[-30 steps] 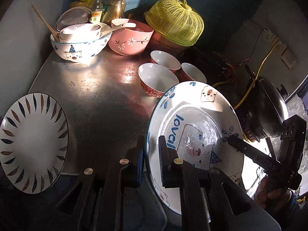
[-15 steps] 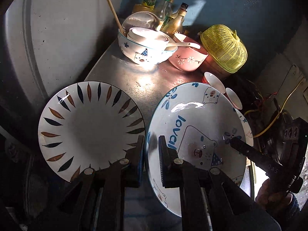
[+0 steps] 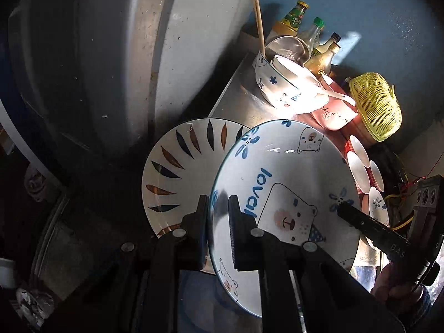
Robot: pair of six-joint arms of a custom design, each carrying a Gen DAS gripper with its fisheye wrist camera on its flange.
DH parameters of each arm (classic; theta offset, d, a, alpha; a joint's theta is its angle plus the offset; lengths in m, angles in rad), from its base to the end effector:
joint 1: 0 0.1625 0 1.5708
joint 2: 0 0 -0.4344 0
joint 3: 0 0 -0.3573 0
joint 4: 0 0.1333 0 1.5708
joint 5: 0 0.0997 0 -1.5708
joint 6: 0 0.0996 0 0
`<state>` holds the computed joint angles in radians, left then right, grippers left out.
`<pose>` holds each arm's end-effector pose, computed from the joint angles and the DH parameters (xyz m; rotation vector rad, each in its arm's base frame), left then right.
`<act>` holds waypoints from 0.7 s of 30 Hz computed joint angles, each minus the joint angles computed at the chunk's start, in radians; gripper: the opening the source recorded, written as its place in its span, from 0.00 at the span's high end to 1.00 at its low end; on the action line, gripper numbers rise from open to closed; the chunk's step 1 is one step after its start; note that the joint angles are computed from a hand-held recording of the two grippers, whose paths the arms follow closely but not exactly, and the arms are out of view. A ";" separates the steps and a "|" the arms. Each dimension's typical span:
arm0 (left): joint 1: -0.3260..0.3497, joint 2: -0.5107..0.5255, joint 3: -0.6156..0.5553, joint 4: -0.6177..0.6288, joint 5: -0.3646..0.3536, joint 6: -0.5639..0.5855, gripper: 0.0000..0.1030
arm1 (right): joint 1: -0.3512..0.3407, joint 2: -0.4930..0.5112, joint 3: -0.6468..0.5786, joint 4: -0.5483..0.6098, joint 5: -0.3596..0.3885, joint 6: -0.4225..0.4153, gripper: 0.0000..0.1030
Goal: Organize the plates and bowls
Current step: 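Carry the bear plate with both grippers and lower it onto the leaf-pattern plate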
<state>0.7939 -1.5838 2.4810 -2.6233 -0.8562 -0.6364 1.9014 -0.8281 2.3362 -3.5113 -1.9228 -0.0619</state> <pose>-0.0879 -0.3727 0.2587 0.1066 2.5849 -0.7798 0.2383 -0.3896 0.0828 0.4350 -2.7443 0.6704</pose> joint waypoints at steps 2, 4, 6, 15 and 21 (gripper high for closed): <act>0.017 -0.017 -0.001 0.018 0.010 -0.006 0.88 | 0.006 0.026 -0.032 0.027 0.005 -0.005 0.90; 0.035 -0.028 -0.004 0.026 0.017 -0.005 0.88 | 0.012 0.050 -0.060 0.049 0.008 -0.007 0.90; 0.052 -0.033 -0.007 0.028 0.021 0.000 0.88 | 0.019 0.071 -0.088 0.072 0.007 -0.008 0.90; 0.131 0.028 -0.050 -0.005 0.017 0.075 0.88 | 0.027 0.142 -0.198 0.172 -0.039 -0.005 0.90; 0.166 0.087 -0.083 -0.015 -0.005 0.129 0.89 | 0.020 0.161 -0.217 0.191 -0.086 0.011 0.90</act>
